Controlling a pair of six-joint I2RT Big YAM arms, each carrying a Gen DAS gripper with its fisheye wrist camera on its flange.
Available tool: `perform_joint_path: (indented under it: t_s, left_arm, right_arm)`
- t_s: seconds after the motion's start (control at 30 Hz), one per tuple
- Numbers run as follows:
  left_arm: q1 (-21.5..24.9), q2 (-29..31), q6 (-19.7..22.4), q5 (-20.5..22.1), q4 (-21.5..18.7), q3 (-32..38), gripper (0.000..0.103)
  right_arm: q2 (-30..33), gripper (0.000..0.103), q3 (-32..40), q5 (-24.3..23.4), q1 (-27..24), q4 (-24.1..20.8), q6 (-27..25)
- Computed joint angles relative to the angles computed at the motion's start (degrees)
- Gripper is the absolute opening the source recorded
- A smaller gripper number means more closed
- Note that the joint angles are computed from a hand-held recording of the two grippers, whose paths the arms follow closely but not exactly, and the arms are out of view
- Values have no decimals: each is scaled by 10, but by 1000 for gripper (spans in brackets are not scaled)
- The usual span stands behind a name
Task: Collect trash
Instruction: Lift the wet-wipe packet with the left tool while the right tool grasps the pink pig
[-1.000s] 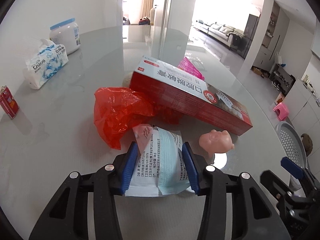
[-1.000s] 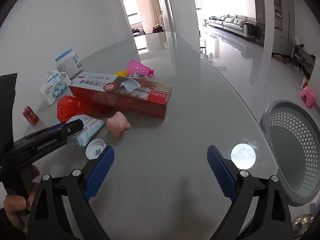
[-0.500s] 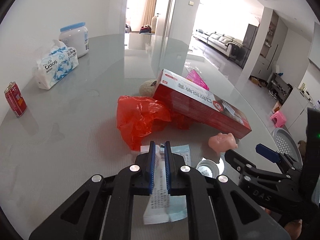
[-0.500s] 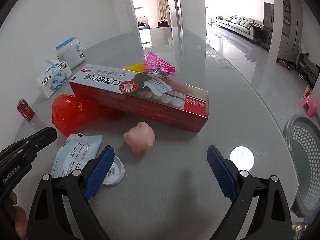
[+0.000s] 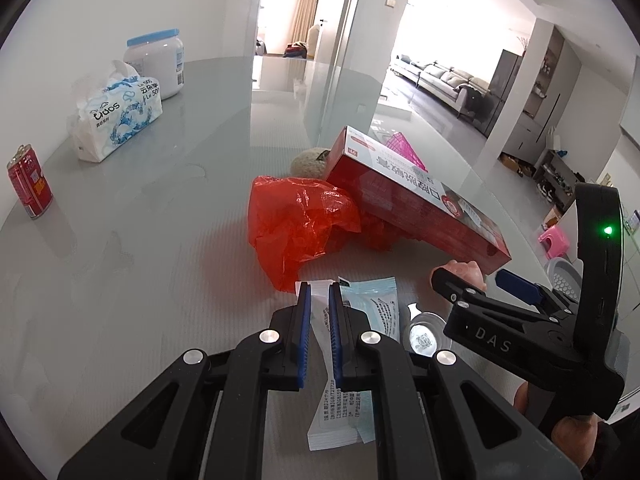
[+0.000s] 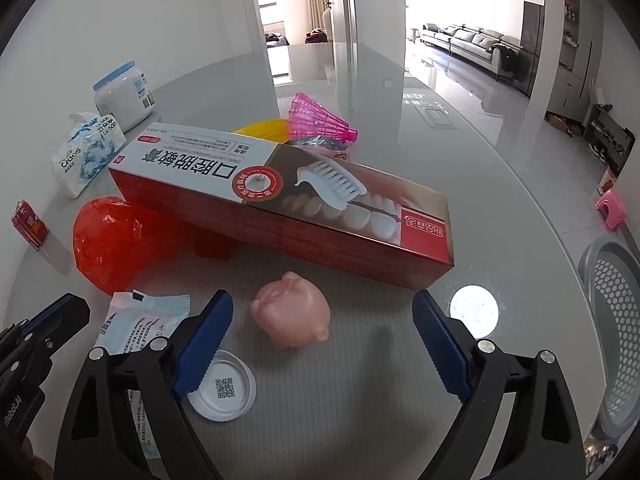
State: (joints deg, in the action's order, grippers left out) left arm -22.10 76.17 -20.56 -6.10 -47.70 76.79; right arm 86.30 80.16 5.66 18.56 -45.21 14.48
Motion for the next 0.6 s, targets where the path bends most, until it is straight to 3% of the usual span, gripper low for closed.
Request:
perform_joint_path:
  t_s: [0.1,0.2,0.27,0.4,0.53,0.6]
  left_arm:
    - [1,2,-3,7,-8,2,9]
    - [-1,3,-6,8,-15,4,9]
    - [-3,2,-9,3,-18,3,12]
    - [-6,2,-16,-2,-28,5,17]
    - [-12,-5,-23,-13,-26,0,51]
    - [-17,-10,-25,-21,-19,-4,59]
  right_arm:
    - [11,56,11,-14,2,-6,-9]
    - [7,43,4,-36,1,6,-14]
    - [0,38,-5,-38,2,13,-19]
    - [-19,38,-27,-68,-5,27,-16]
    - [-48,38,-57,-84,-17,40,-12]
    - [-58,38,-67,-88,-22,42,-9]
